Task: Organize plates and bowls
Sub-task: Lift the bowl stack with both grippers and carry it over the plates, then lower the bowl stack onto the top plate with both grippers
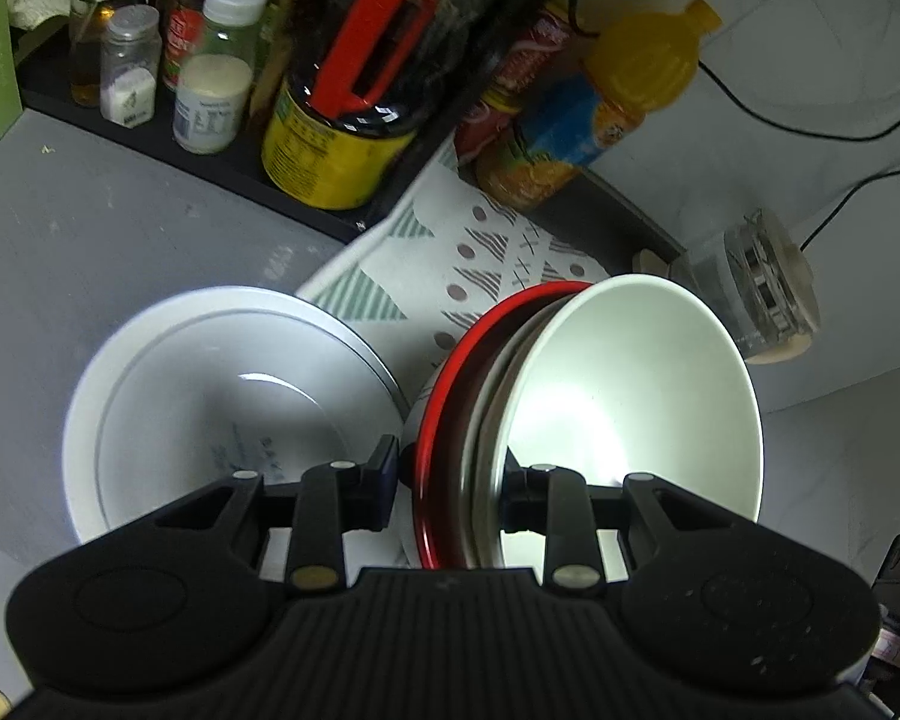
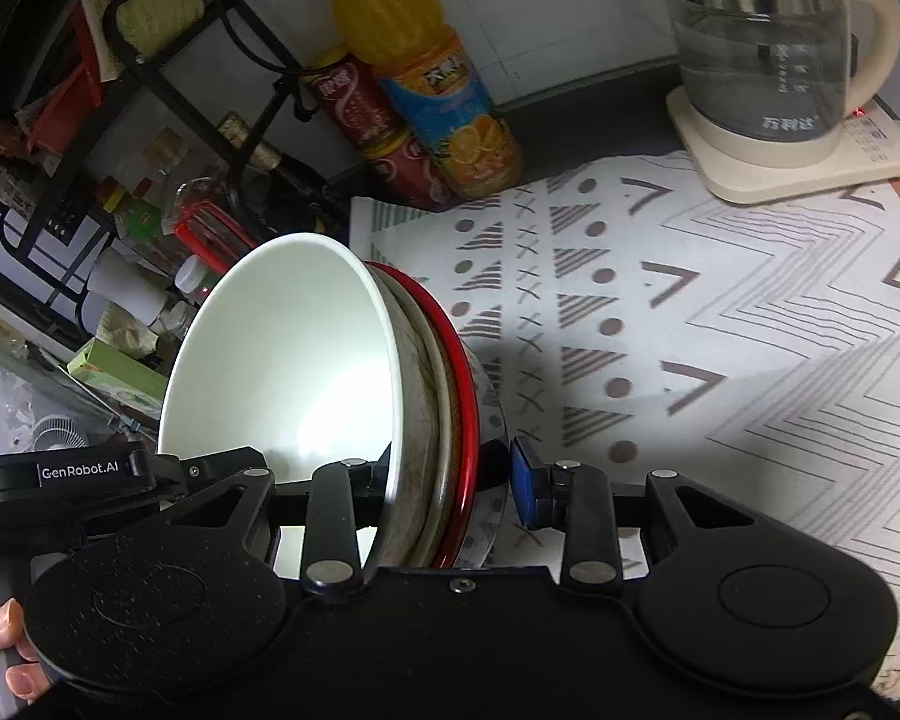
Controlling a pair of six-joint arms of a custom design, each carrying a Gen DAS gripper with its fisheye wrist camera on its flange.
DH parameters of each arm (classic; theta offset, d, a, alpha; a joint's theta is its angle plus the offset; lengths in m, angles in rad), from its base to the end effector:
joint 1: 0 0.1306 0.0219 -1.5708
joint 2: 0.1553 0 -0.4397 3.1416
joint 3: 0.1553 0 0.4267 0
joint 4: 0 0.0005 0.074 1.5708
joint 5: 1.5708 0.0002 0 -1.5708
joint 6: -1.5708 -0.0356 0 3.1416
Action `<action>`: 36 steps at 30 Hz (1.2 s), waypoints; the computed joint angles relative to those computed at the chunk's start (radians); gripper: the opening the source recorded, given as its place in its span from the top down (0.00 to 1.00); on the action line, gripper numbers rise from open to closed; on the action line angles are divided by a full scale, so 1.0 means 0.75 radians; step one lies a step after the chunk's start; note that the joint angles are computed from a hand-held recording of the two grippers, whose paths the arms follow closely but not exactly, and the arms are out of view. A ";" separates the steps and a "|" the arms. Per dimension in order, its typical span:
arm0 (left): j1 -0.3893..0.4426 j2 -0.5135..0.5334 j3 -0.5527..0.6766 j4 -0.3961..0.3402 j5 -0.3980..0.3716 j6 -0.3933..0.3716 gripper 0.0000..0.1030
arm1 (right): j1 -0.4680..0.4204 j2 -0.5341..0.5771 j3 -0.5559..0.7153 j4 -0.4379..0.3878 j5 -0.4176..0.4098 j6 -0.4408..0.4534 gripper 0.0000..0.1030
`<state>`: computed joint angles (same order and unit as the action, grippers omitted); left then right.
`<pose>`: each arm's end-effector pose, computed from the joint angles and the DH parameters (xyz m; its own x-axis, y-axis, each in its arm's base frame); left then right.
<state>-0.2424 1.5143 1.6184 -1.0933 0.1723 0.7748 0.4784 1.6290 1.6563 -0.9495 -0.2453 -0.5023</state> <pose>0.5318 -0.1383 0.5212 -0.8090 -0.5099 -0.2923 -0.3331 0.8076 -0.4867 0.5351 0.2867 0.4853 -0.8978 0.0605 -0.4363 -0.1649 0.8722 0.4604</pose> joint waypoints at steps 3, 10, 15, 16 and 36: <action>0.036 -0.007 -0.017 0.013 0.028 -0.040 0.72 | 0.026 0.018 0.017 0.006 0.026 -0.025 0.68; 0.116 -0.027 -0.061 0.012 0.084 -0.083 0.72 | 0.084 0.065 0.054 -0.022 0.052 -0.072 0.68; 0.169 -0.049 -0.092 0.000 0.101 -0.113 0.72 | 0.129 0.098 0.086 -0.041 0.058 -0.088 0.68; 0.178 -0.053 -0.099 -0.004 0.101 -0.118 0.72 | 0.138 0.104 0.091 -0.043 0.061 -0.091 0.68; 0.318 -0.073 -0.214 -0.050 0.219 -0.279 0.72 | 0.247 0.176 0.122 -0.080 0.120 -0.251 0.68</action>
